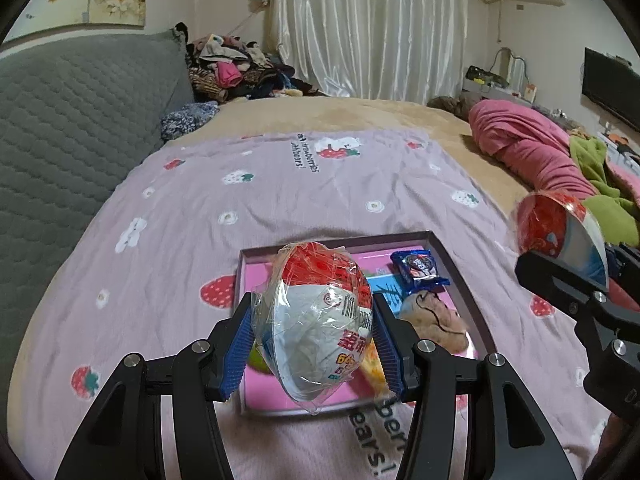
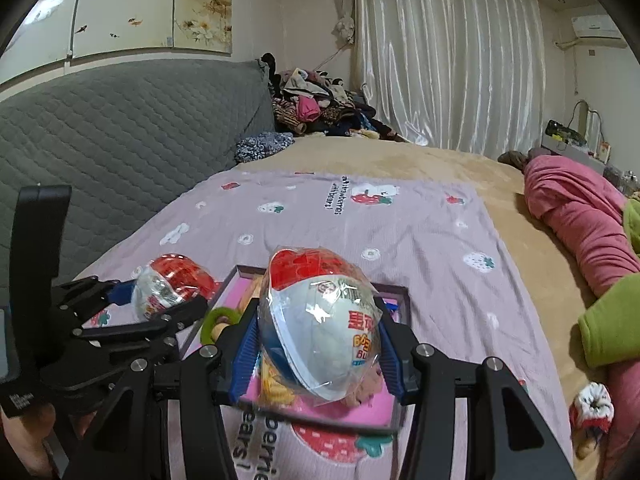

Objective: Organize objects
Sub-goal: 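Carry the egg with the left tool while the right tool carries its egg over the tray, then lower the egg beside the green ring with the left tool while the right tool lowers its egg and opens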

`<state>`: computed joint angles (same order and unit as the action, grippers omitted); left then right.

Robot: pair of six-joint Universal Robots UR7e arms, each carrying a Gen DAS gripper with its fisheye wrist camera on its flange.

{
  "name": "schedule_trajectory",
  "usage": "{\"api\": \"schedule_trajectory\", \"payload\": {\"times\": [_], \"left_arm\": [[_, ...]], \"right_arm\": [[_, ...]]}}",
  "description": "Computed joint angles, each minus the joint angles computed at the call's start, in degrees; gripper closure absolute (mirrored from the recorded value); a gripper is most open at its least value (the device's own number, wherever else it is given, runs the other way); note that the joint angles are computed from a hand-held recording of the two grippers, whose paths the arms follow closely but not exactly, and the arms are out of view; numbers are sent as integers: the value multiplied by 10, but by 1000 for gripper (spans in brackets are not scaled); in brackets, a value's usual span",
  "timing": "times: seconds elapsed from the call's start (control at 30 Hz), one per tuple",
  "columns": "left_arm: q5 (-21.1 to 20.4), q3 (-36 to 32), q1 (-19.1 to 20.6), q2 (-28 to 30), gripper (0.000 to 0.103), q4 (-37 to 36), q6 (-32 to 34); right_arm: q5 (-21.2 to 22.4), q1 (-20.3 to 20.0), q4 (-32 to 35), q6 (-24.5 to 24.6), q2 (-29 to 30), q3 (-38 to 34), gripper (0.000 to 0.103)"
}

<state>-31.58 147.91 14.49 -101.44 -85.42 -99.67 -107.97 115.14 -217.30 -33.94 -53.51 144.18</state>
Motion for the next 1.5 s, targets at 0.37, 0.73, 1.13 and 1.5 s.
{"api": "schedule_trajectory", "payload": {"times": [0.37, 0.73, 1.13, 1.5], "left_arm": [[65, 76, 128, 72, 46, -364, 221], [70, 124, 209, 240, 46, -693, 370], [80, 119, 231, 309, 45, -740, 395], [58, 125, 232, 334, 44, -801, 420]], "right_arm": [[9, -48, -21, -25, 114, -65, 51], [12, -104, -78, -68, 212, -86, 51], [-30, -121, -68, -84, 238, -104, 51], [-24, -131, -52, -76, 225, -103, 50]]}}
